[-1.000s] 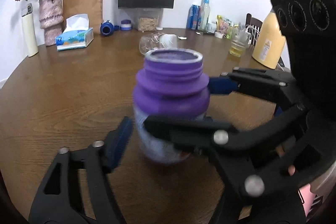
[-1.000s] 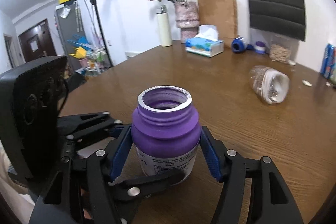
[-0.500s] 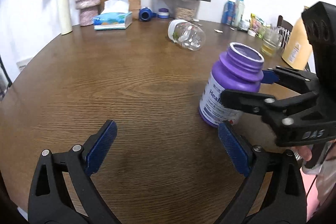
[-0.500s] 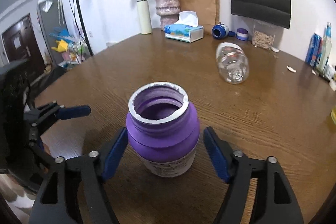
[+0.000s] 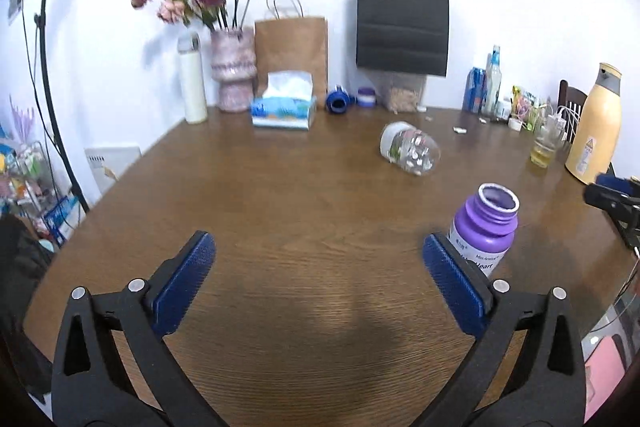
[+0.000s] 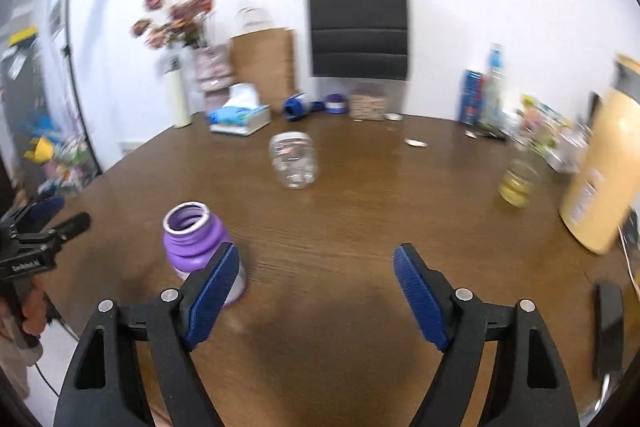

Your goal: Flip cup upright

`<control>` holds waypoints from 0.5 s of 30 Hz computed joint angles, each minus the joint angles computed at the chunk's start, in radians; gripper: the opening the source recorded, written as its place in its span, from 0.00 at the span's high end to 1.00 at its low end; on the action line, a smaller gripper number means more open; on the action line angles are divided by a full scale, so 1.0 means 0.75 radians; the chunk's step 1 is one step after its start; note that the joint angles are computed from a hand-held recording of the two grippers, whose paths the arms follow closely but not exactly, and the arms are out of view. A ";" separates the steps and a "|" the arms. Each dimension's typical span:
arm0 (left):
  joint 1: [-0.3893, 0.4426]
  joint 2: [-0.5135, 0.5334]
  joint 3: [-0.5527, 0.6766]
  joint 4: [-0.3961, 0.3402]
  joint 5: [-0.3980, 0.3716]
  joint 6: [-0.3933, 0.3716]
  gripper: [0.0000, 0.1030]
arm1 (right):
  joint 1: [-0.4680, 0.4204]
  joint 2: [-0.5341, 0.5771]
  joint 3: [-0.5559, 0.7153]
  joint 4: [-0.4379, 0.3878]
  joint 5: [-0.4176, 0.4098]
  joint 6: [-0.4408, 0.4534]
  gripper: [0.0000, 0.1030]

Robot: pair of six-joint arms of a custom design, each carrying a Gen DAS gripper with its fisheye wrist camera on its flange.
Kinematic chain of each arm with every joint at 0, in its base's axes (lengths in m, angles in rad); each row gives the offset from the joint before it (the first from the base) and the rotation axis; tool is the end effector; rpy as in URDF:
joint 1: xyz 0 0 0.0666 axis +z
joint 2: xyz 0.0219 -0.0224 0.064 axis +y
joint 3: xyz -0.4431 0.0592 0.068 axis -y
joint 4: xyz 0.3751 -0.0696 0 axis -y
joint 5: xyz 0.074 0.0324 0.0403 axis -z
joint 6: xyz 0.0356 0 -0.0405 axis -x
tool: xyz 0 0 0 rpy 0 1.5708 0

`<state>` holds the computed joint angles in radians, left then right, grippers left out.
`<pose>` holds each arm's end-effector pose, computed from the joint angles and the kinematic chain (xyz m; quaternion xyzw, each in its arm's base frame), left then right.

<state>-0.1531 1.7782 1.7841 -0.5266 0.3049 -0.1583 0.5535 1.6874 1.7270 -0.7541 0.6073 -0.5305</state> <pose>0.6391 -0.1098 0.4985 0.2078 0.8331 -0.1301 0.4958 0.5159 0.2944 0.5098 0.1142 0.8695 -0.0287 0.4797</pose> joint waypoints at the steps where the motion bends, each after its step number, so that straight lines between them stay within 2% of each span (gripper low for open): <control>1: 0.003 -0.014 -0.020 0.024 -0.004 0.001 0.00 | 0.008 -0.017 -0.018 -0.001 0.009 -0.027 0.18; 3: 0.008 -0.050 -0.070 0.081 -0.017 0.014 0.00 | 0.037 -0.036 -0.036 -0.009 0.058 -0.063 0.18; 6: 0.016 -0.095 -0.129 0.126 0.014 0.014 0.00 | 0.079 -0.042 -0.038 0.006 0.116 -0.043 0.18; 11: 0.013 -0.145 -0.210 0.227 0.009 -0.011 0.00 | 0.114 -0.055 -0.071 0.102 0.155 0.052 0.18; 13: 0.016 -0.159 -0.230 0.242 0.029 0.011 0.00 | 0.114 -0.053 -0.074 0.108 0.158 0.041 0.18; 15: 0.020 -0.178 -0.255 0.255 0.045 0.054 0.00 | 0.128 -0.075 -0.118 0.182 0.195 0.045 0.18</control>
